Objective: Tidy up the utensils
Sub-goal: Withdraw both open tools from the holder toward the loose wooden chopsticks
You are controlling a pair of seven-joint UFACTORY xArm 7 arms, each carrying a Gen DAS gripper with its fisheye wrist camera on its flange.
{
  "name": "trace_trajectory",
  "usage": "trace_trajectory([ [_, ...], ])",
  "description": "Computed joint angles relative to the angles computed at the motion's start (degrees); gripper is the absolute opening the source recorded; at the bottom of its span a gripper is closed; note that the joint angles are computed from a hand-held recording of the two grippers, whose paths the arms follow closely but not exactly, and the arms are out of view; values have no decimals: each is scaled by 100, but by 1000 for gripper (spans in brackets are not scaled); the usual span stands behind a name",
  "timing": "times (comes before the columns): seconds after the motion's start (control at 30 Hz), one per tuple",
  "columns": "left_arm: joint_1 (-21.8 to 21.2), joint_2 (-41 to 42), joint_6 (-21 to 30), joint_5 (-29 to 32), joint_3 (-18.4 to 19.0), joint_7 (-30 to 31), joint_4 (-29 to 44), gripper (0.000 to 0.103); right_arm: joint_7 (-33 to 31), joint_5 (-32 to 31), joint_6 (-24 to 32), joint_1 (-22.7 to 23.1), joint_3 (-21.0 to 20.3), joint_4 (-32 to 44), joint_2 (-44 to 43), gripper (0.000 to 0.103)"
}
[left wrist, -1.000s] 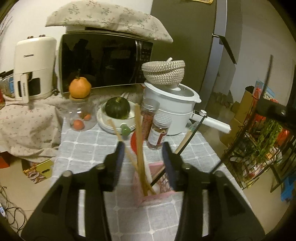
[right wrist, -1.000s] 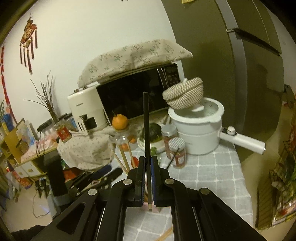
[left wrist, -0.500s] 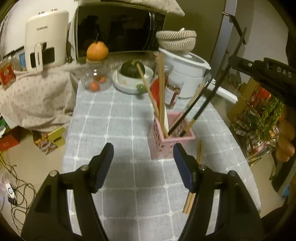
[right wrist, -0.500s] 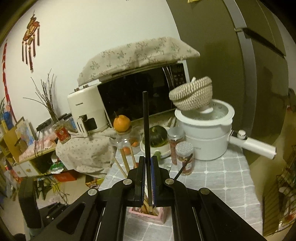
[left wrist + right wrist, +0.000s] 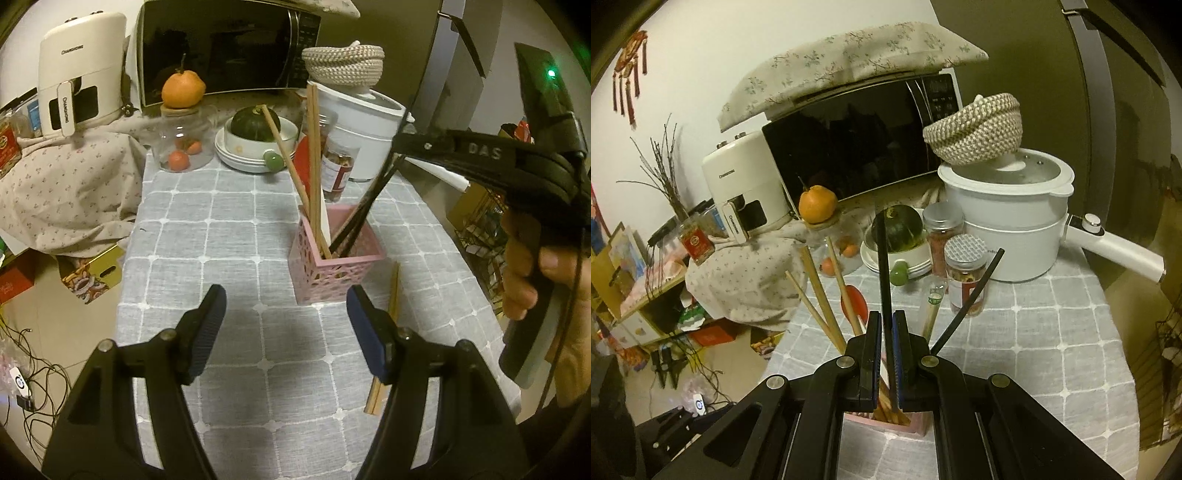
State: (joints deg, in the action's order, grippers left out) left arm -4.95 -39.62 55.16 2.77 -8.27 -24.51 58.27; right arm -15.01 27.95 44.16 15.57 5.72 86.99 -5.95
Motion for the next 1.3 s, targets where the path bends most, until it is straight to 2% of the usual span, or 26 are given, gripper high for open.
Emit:
trace_trajectory([
  [0.1, -35, 5, 6, -44, 19, 14, 23, 71, 172, -140, 31, -19, 23, 83, 56, 7],
  [0.17, -52, 5, 2, -50, 13, 34, 30, 72, 269, -181, 102, -41, 14, 153, 69, 14],
  [0.23, -45, 13, 2, -26, -11, 36, 43, 74, 271, -122, 153, -62, -13, 201, 49, 25],
  [0.3, -46, 13, 5, -18, -27, 26, 35, 74, 209, -80, 186, -82, -42, 226, -18, 30],
  [0.43, -56, 34, 24, -2, -42, 27, 49, 75, -16, -78, 123, -115, -127, 114, -306, 55],
  [0.63, -121, 45, 25, -61, -46, 35, 52, 81, -292, -144, 163, -190, -327, -250, -796, 81],
  [0.73, -142, 80, 98, -55, -70, 51, 70, 84, -357, -265, 214, -235, -407, -552, -1025, 86],
  [0.97, -212, 181, 298, -116, -85, 1, 66, 87, -447, -413, 479, -318, -597, -1424, -1438, 87],
  [1.1, -246, 259, 429, -147, -93, -36, 47, 87, -138, -567, 717, -467, -604, -1723, -1475, 87],
  [1.3, -250, 357, 626, -52, -123, -55, 89, 87, 213, -757, 1382, -645, -615, -1752, -1136, 87],
])
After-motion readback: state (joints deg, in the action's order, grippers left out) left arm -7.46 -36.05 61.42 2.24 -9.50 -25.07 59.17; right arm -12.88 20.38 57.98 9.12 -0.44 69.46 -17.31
